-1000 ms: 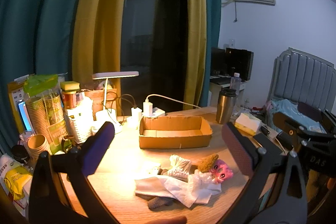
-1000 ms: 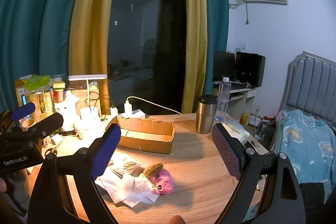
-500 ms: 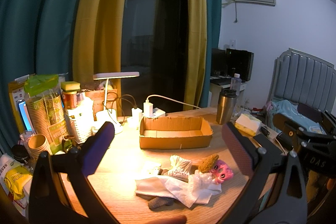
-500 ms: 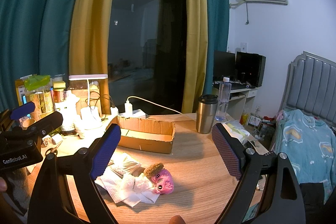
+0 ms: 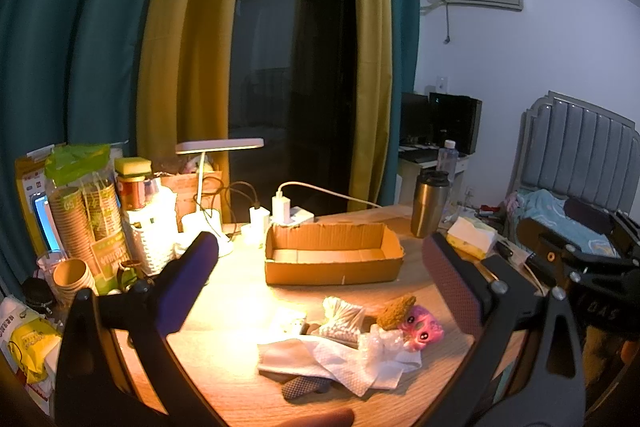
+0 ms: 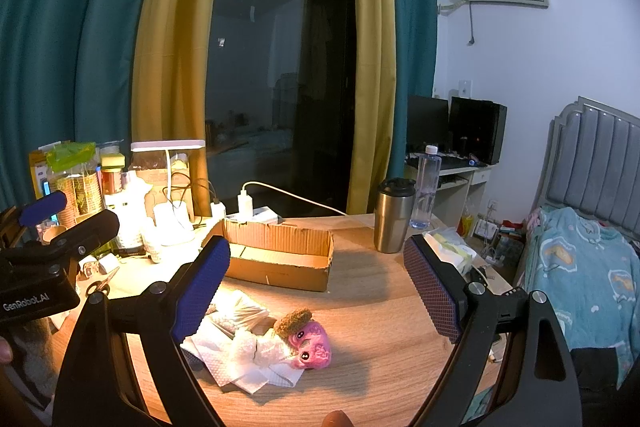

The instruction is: Organize soft objects

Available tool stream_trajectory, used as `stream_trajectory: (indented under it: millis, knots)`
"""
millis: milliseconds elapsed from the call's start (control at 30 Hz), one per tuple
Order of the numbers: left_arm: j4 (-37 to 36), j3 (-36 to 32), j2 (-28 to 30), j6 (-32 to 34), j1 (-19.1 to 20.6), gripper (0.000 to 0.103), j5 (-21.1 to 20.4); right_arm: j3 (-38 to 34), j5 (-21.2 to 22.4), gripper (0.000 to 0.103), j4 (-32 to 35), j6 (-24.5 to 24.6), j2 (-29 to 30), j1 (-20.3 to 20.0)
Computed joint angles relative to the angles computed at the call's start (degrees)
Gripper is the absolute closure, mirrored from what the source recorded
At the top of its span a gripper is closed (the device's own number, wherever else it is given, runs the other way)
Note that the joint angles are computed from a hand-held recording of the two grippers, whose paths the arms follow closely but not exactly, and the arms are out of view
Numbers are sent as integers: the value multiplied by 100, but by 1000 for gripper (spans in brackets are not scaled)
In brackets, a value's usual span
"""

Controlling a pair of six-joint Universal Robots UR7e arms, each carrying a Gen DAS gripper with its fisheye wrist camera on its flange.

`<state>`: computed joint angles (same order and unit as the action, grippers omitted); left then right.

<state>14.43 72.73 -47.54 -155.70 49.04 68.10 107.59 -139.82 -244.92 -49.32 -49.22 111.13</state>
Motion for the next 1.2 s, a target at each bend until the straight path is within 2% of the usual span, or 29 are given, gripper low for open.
stream_trajectory:
  millis: [733, 1200]
  knots:
    - [-10, 11, -7, 9, 4, 1, 9, 6, -8, 12, 20, 16, -10, -2]
    - [204, -346, 220, -26, 70, 1, -67, 56, -107, 12, 41, 60, 43, -19]
